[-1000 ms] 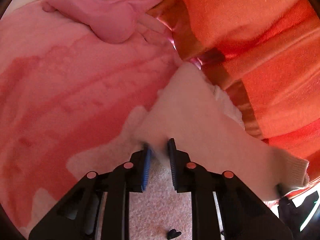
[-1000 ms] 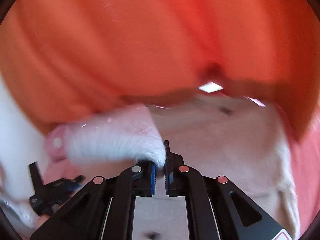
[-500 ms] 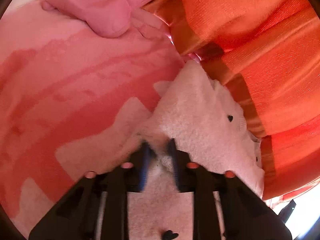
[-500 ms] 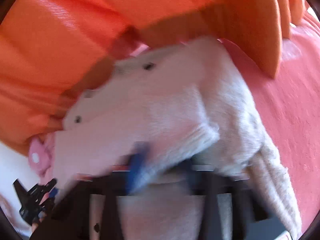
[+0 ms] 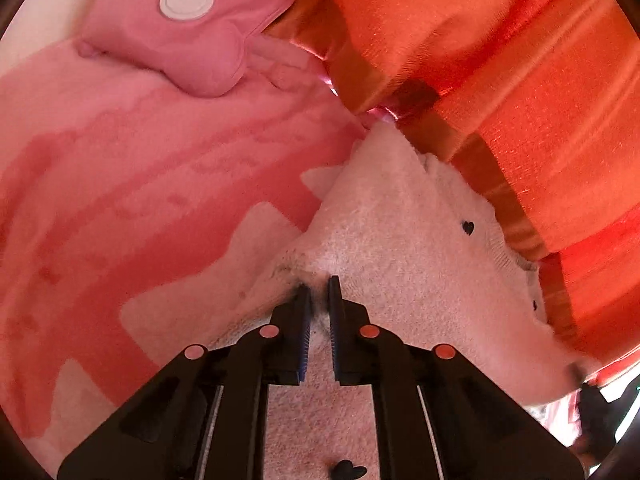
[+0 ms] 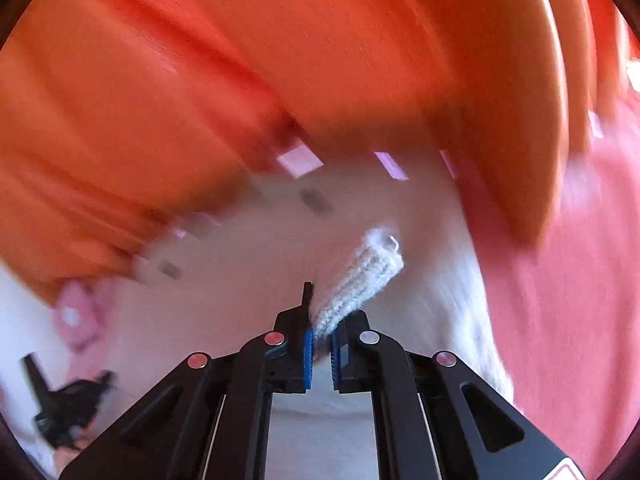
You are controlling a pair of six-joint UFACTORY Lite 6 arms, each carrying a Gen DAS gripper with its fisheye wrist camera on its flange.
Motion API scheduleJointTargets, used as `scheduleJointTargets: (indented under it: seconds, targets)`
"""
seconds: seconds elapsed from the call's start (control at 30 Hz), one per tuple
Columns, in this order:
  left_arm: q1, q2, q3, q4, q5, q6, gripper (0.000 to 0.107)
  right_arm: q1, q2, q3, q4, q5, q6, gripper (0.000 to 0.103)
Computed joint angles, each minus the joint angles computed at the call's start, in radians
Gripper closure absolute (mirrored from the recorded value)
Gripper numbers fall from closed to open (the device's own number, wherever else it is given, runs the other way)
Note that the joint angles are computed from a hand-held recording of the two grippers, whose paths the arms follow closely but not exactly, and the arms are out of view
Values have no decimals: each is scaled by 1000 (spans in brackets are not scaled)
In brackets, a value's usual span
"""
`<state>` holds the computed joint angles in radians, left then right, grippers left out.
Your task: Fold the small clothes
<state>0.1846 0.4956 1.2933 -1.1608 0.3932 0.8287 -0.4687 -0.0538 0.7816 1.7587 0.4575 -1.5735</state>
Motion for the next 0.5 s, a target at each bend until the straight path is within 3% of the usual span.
scheduleJointTargets:
  seconds: [0.07, 0.13, 0.2, 0.23, 0.3, 0.37, 0.43, 0.5]
  targets:
    - [-1, 3, -1, 3, -2, 6, 99, 47, 17, 2, 41, -91, -54, 97]
    - [-2, 1, -9, -5, -7, 24, 99, 69, 191, 49, 16, -218, 11, 97]
    - [-5, -4, -10, 7, -9, 12, 99, 40, 271, 93, -88, -178, 96, 97]
    - [-8, -4, -6, 19, -13, 1, 99, 18, 249, 99, -130, -107, 85, 97]
    - [-10, 2, 0, 30, -17, -10, 99, 5, 119, 52, -108, -65, 73, 97]
    - [-9, 5, -1, 21, -19, 0, 99, -12, 114, 43, -79, -71, 17, 97]
    - [-3, 6, -4, 13, -11, 13, 98, -7, 239, 55, -42, -133, -28, 96]
    - [9, -3, -14, -6, 15, 33, 96, -80, 250, 23, -56, -76, 15, 95]
